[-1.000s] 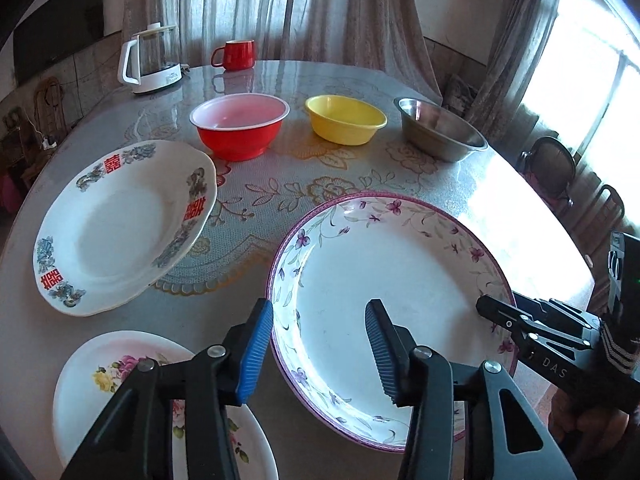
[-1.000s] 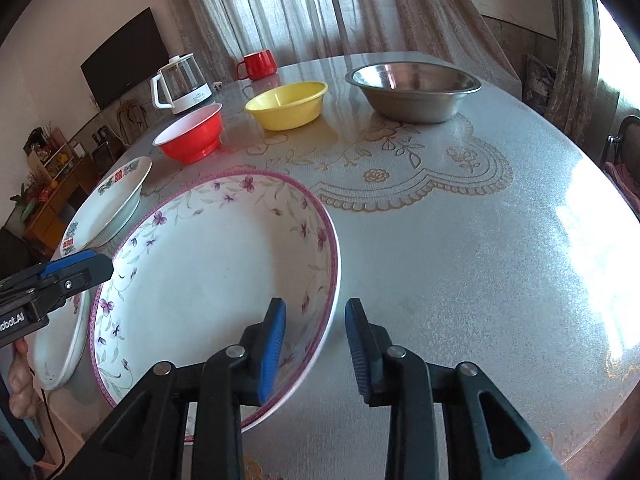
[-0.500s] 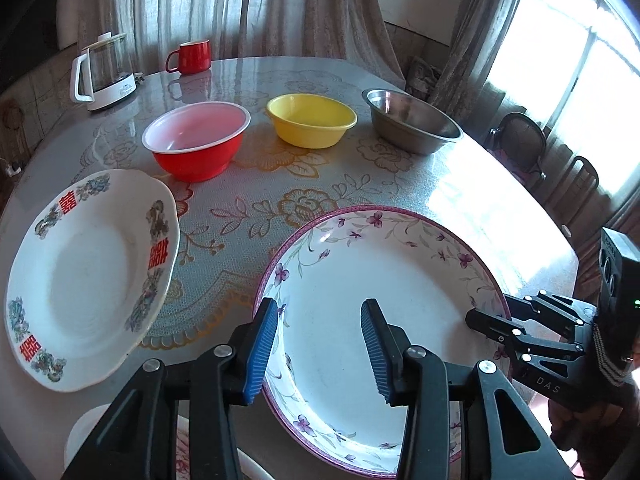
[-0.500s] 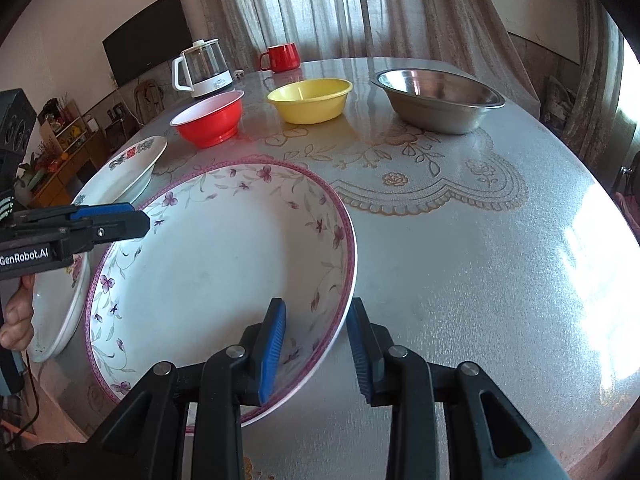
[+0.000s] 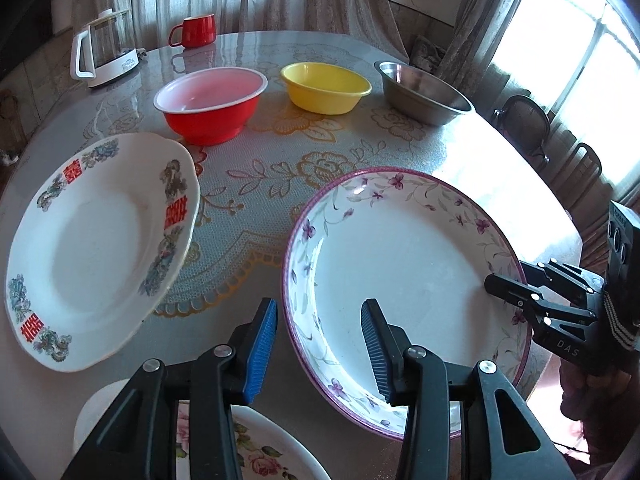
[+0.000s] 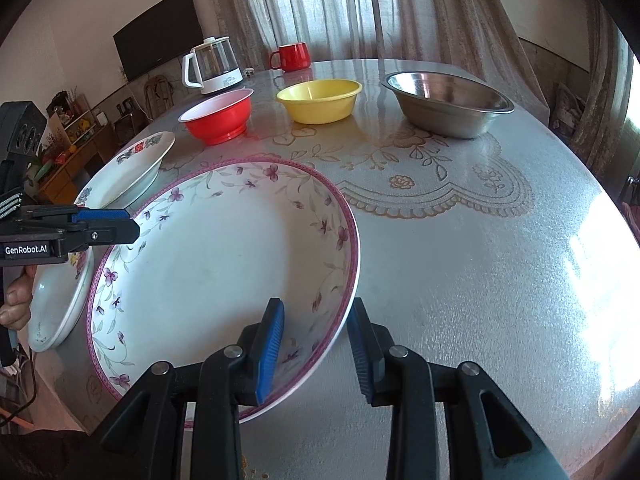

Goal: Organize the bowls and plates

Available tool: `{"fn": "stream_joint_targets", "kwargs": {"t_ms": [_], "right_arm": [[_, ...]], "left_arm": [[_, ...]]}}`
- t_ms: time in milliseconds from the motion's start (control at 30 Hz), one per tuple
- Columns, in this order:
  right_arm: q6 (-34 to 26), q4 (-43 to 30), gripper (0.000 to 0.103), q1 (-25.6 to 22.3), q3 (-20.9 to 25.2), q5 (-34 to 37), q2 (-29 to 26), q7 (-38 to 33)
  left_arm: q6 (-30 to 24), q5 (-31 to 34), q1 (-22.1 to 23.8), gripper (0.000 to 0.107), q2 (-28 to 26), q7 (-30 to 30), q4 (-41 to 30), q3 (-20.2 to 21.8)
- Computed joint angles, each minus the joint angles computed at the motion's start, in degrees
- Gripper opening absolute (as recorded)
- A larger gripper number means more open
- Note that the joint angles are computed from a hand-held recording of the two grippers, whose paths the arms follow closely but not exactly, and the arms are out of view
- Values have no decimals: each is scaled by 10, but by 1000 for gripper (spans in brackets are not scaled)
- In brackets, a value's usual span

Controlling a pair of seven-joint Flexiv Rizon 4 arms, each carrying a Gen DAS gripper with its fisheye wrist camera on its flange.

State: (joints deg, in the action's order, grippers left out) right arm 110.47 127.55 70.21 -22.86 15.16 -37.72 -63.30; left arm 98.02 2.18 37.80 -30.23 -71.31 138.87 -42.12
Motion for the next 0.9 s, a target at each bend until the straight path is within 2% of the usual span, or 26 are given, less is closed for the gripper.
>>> {"fn": "stream_joint_targets", "kwargs": {"t_ms": [100,233,367,467,600,700,900], "right_arm": [[1,-1,33,1,-1,1,-1,-1],[2,0,27,0,-1,0,-1,-2],[-1,-5,25,-24,18,-8,5,-3],[-4,-10,25,-36,28,-12,6,1],[-1,-17,22,-43,30,-18,4,2],[-10,-29,21,-28,9,-18,-2,-4],[-39,-71,21,-91,41,-55,-12,27]], "left_arm": [[20,3,-55,48,10,-4,0,51],[16,-9,-51,49,7,-35,-6,44],[37,-7,-118,49,15,-49,-15,109],[33,-3,-95,49,7,-60,-18,88],[54,-3,-129,49,7,-81,-34,125],[44,-6,-128,49,2,-95,-50,124],[31,-29,-171,49,-8,-104,-86,162]]}}
